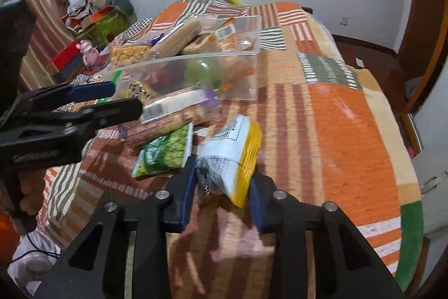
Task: Organize snacks
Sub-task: 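Grasp the barcode biscuit roll with the left tool while the right tool grasps the white-yellow chip bag, then carry the biscuit roll with the left tool while the right tool carries the chip bag toward the box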
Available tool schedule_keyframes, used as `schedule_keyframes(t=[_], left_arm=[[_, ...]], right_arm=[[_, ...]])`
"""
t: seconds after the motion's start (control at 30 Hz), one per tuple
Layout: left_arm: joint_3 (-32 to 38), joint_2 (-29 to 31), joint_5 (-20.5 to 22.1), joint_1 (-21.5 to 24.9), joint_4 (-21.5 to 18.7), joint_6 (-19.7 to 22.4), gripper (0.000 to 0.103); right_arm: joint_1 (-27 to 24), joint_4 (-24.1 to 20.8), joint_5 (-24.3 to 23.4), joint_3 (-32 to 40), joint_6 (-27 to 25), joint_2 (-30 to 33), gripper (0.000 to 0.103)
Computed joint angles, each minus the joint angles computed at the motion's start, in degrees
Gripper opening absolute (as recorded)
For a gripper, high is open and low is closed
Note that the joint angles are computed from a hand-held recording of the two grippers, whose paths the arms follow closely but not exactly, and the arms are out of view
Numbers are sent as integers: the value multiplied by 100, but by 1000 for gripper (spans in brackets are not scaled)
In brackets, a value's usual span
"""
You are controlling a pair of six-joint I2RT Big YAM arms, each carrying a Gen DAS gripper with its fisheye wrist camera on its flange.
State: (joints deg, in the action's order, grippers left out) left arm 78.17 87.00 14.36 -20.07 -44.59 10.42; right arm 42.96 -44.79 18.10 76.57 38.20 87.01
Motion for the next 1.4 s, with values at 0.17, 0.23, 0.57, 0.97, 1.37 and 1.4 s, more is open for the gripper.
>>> schedule_keyframes(t=[0.17,0.23,0.57,0.97,1.37,1.4], left_arm=[[268,429,-51,-71,-150,-87,69],[159,397,-141,-120,6,-17,69],[30,390,255,-165,-365,185,59],[-97,547,-353,-400,172,129,51],[-347,256,-364,-375,403,22,48],[-386,192,-339,-354,422,17,48]], right_arm=[[-79,70,-25,-146,21,-130,30],[-109,120,-60,-197,25,-173,30],[-167,205,-149,-307,55,-247,30],[-231,216,-179,-361,71,-300,30],[-177,219,-155,-264,27,-260,29],[-171,218,-137,-247,17,-261,29]])
